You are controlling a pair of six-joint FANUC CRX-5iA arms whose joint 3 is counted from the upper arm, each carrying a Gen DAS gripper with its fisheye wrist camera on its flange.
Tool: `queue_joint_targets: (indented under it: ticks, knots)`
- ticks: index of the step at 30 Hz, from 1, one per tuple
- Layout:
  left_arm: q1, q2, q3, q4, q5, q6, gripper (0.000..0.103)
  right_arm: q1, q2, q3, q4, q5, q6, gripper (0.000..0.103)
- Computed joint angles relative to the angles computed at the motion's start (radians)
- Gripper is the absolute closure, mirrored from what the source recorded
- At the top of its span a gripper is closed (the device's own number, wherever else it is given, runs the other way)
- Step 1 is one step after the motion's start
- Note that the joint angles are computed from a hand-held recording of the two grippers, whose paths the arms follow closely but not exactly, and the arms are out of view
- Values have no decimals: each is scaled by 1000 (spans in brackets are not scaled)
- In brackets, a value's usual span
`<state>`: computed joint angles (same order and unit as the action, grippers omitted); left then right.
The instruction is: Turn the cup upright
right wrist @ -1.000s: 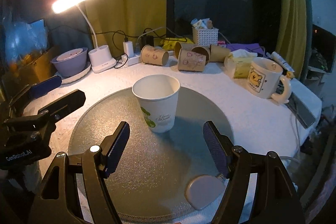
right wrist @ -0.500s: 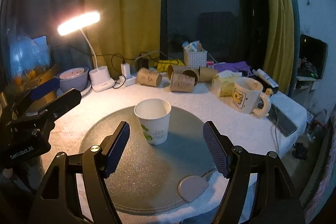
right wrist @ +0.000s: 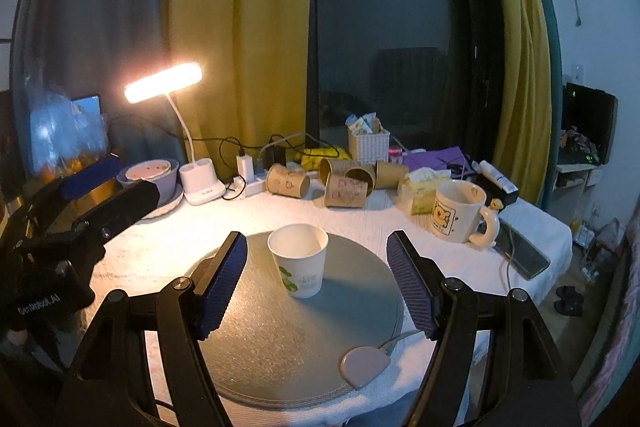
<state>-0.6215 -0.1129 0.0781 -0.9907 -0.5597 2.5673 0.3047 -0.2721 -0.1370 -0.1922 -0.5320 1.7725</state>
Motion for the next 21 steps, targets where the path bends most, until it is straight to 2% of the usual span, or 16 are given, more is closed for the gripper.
queue_joint_targets:
  ticks: [5,21]
  knots:
    - [-24,-17,-5,-54,-9,39,16,-1,-19,-1,-4,-2,5,28]
    - [51,-1,-30,55,56,-5,16,-7,19,18,-4,-24,-12,28]
